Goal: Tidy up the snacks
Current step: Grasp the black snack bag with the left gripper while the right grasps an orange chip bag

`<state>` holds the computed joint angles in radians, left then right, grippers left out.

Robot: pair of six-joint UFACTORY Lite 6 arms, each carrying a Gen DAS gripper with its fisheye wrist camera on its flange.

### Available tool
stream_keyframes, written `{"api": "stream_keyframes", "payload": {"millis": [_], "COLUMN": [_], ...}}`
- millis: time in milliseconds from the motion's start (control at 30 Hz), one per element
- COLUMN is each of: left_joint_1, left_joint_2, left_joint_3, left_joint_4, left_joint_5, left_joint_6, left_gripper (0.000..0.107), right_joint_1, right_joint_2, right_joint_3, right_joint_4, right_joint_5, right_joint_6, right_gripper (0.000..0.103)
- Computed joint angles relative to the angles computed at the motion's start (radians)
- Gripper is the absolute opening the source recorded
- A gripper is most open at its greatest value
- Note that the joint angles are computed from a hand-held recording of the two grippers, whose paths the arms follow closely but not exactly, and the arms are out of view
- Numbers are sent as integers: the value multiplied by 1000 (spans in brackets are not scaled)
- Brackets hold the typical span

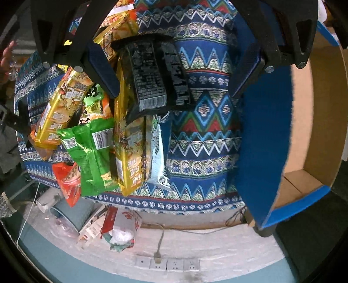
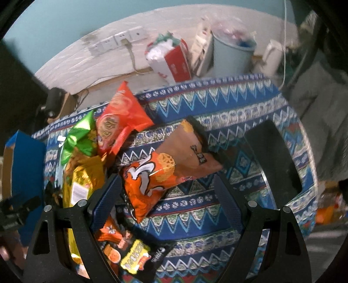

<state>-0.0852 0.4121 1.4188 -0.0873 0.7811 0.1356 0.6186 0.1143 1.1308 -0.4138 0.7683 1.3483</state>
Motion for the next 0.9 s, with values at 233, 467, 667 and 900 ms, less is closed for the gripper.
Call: {"api": "stream_keyframes", "payload": {"millis": [233, 467, 667, 900], "left_joint_1": [-14, 2, 41, 50], "left_joint_2": [85, 114, 116, 94], "left_joint_3": [26, 1, 0, -24], "left_joint_4": [-6, -103, -216, -202], "left_joint_5": [-8, -27, -12, -27], "left_joint_6": [-26, 98, 233, 275], "left_gripper": [101, 89, 65, 51], "right_joint_1": [-82, -141, -174, -169], "right_joint_2": [59, 156, 237, 316], "right_joint_3": [-32, -18, 19, 93], "right_joint_4": [78, 165, 211, 223], "right_joint_5": [-138, -230, -261, -220], "right_joint_6": [-17, -92, -155, -274], "right_gripper": [85, 85, 85, 53]}}
